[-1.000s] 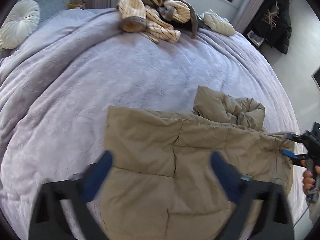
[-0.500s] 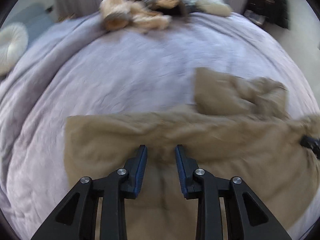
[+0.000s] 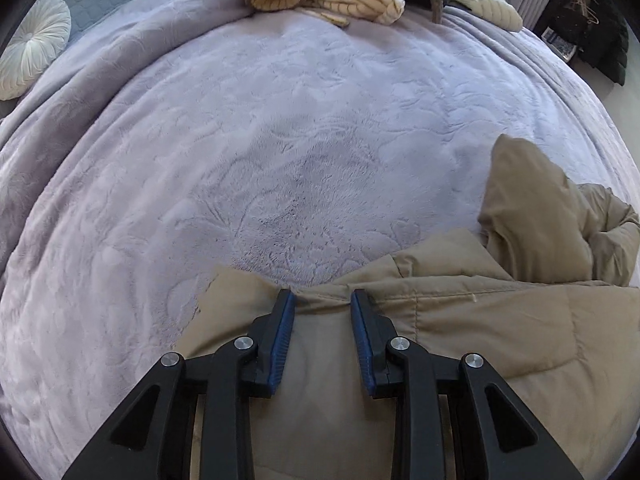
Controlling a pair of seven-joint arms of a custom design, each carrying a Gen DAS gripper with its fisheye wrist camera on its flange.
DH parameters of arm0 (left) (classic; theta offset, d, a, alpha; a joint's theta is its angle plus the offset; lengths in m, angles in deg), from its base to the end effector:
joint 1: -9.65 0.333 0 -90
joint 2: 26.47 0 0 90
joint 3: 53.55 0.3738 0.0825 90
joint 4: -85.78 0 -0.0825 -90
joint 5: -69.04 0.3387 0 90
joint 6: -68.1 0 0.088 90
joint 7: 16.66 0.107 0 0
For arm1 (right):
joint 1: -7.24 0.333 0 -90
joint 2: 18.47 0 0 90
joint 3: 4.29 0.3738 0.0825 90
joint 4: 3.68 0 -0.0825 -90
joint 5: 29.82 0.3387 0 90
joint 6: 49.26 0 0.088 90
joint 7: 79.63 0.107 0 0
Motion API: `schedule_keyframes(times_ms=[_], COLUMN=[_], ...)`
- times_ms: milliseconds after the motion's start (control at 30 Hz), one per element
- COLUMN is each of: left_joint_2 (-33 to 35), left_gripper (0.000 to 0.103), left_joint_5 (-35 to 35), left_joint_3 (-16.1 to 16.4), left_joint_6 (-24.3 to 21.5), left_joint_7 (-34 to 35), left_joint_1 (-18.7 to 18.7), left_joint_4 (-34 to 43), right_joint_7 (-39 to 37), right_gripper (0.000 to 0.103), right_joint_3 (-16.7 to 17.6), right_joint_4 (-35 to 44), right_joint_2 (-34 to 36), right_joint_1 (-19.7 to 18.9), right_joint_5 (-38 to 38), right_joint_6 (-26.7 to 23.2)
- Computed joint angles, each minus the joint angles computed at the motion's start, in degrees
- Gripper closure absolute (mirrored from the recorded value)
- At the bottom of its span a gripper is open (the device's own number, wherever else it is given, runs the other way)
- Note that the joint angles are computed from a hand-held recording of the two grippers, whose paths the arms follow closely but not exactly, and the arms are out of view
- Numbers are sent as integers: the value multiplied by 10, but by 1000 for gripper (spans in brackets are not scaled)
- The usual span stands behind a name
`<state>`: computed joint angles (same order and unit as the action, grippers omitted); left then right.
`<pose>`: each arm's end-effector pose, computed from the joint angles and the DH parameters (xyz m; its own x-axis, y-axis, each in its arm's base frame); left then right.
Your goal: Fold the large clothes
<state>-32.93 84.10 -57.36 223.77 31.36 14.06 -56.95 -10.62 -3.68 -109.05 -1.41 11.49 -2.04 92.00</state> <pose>0.4514 -0.0054 0.4533 0.4857 -0.8715 0.0675 -0.8049 -0.4761 -0.3543 0.6342 0.0524 0.4811 0.1686 -0.9445 -0.2818 -0.9269 -0.0546 -0.3714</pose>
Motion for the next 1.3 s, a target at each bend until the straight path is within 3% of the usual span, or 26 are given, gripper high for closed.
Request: schedule_keyframes(times_ms=[167,300,400,567,733,1067,1133,1167,1200,1233,1300], left_joint_2=[6,-29,-57,-121,-190,-298,-317,-326,-333,-343,-362], left_gripper=[72,71,71,71,71,71,70,64,34,11,9], left_joint_5=[-27,-40,-19,-18,-48,-106,-115,-122,-126,-125,-115], left_joint_3=[8,16,11,15,14,-14,-20,-19,-20,-29,-45], left_joint_6=[0,5,-23,-68,-103,-180,-196,-203,-208,-214,-228], left_joint_7=[3,-8,-23,-5,10,-45,-58,-62,-66,-78,-101], left_joint_1=[5,15,24,17,-12,-86,-100,-110,-116,-117,-121], left_joint_4=[3,-15,-19,-38,-66,-115,-123,-127,-130,-134,-138], right_joint_7=[31,40,41,67,44,-29,-36,-36,-37,-39,-37], right_gripper=[103,103,103,99,99,98,90,78,71,57,54], right_joint_3=[6,10,6,-13,-16,-38,-43,-45,-49,-52,-55], right_joint_4=[24,31,19,-19,-75,-193,-221,-227,-240,-250,-271], right_joint_2=[33,32,17,-27,-92,-221,-247,-253,-265,-273,-291], right_joint_1=[-21,-42,-48,-34,-31,-24,-23,-22,-22,-22,-23], right_joint_5=[59,109,129,90,76,138,143,144,148,153,156], right_joint_6=[-29,-56,-56,-23,1,-70,-83,-87,-95,-100,-106])
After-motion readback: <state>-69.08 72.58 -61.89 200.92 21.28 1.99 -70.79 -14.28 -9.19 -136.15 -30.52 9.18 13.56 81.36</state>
